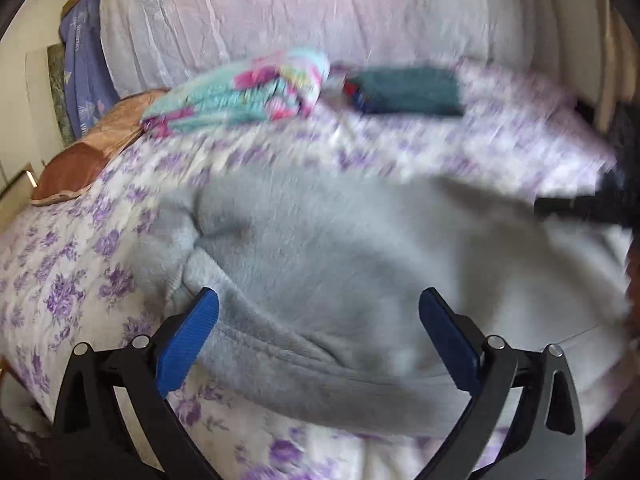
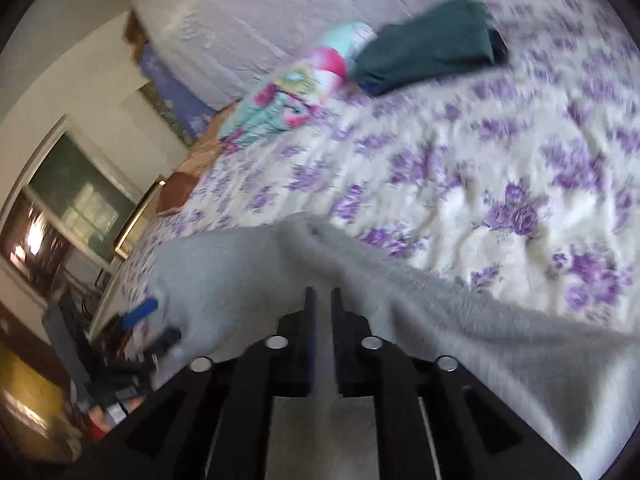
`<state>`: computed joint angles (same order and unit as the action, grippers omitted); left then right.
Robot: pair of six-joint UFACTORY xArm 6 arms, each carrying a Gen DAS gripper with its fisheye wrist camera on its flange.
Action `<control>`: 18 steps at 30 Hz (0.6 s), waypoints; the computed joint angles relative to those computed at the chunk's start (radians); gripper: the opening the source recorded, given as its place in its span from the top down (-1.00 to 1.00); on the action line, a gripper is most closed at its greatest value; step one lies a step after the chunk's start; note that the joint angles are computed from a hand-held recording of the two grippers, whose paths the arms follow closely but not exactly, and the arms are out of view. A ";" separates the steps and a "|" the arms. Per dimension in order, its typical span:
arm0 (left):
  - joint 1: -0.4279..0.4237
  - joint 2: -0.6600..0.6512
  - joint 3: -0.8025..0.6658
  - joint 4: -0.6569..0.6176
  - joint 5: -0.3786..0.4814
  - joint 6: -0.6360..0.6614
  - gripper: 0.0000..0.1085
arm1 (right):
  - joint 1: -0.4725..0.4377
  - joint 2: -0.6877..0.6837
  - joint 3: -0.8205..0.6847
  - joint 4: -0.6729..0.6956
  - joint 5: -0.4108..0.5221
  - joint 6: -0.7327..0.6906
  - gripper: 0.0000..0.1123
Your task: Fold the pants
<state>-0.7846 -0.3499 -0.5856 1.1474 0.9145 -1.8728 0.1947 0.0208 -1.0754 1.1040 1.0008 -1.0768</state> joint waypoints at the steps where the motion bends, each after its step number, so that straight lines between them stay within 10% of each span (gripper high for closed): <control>1: -0.018 -0.010 -0.009 0.015 0.026 -0.004 -0.81 | -0.019 -0.045 0.039 0.009 0.016 -0.037 -0.01; 7: 0.101 0.169 -0.071 -0.046 -0.050 0.061 -0.83 | 0.015 -0.251 0.322 -0.084 -0.294 -0.202 -0.29; 11: 0.011 0.258 -0.166 -0.036 0.127 0.063 -0.81 | 0.024 -0.339 0.429 0.040 -0.429 -0.372 -0.32; 18: -0.060 0.221 -0.178 0.072 0.096 -0.093 -0.81 | 0.014 -0.440 0.511 0.100 -0.620 -0.523 -0.76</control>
<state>-0.8449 -0.1288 -0.7631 1.2195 1.0106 -1.9657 0.2085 -0.4193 -0.5646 1.2038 0.3809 -1.6002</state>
